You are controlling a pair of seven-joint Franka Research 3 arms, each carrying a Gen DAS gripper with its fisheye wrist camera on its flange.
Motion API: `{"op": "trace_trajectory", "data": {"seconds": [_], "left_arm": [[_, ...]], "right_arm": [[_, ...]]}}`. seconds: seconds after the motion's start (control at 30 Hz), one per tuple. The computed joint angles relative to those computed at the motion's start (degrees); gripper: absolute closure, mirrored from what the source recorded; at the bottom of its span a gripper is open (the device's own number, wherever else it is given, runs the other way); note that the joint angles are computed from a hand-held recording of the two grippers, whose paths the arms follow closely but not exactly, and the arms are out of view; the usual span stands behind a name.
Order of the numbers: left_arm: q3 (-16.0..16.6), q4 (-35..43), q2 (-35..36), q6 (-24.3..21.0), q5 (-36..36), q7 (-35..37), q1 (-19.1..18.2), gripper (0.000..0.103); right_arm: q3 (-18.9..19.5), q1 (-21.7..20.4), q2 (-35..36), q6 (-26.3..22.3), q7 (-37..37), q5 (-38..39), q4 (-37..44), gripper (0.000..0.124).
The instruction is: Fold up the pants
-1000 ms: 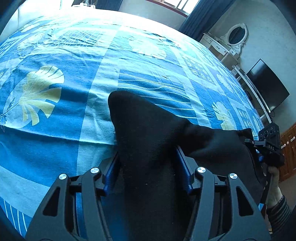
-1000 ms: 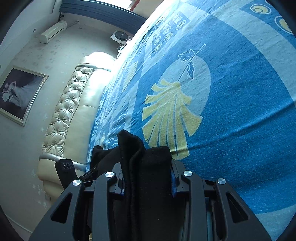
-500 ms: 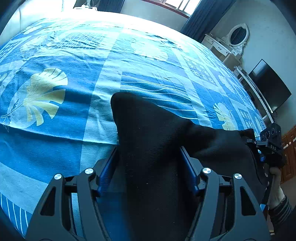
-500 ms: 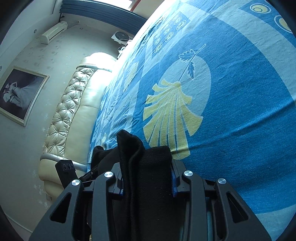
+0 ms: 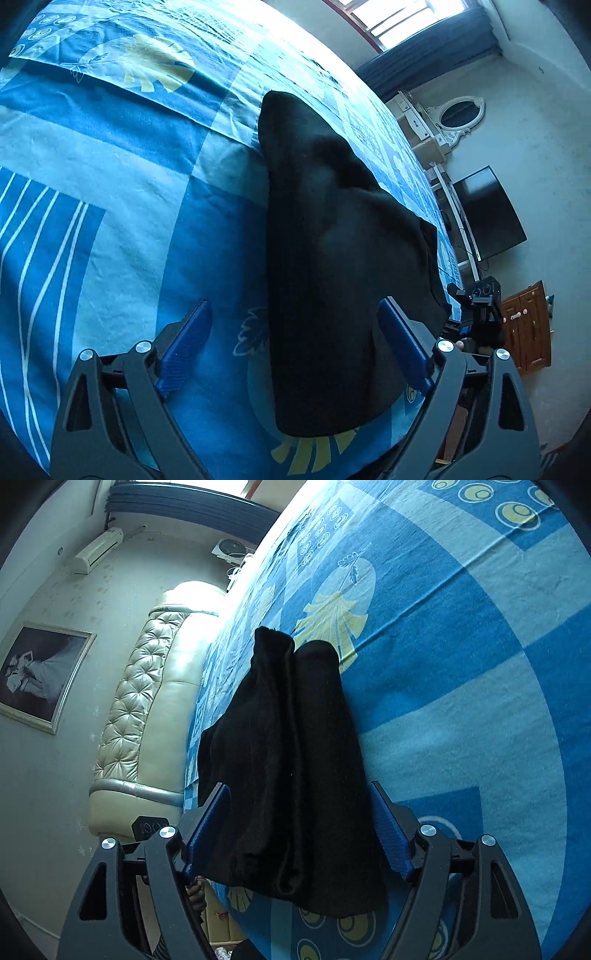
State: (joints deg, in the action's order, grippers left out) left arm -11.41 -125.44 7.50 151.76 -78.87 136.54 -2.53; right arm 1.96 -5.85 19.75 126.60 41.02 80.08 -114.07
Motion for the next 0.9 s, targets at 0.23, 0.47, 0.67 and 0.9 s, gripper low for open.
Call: {"op": "trace_trajectory", "data": {"seconds": [0.23,0.47,0.67,0.9], "left_arm": [[-0.61,-0.17,0.11,-0.06,-7.3,2.72,-0.95,0.013],[-1.24,0.24,1.22,3.1,-6.6,-1.07,-2.64,0.058],[-1.73,-0.56,-0.94,7.87,0.06,-4.88,-4.49,0.071],[-1.74,-3.77,-3.97,12.04,4.79,-8.04,-5.59,0.071]], "right_arm": [[0.2,2.15,-0.95,3.9,-0.96,-1.07,-1.1,0.043],[0.45,2.44,-0.87,4.76,0.59,-4.58,-0.82,0.076],[0.32,2.04,-3.14,3.03,-1.69,-1.79,-2.77,0.089],[-0.49,3.11,-6.14,0.9,-2.7,-1.42,-6.46,0.09]]}}
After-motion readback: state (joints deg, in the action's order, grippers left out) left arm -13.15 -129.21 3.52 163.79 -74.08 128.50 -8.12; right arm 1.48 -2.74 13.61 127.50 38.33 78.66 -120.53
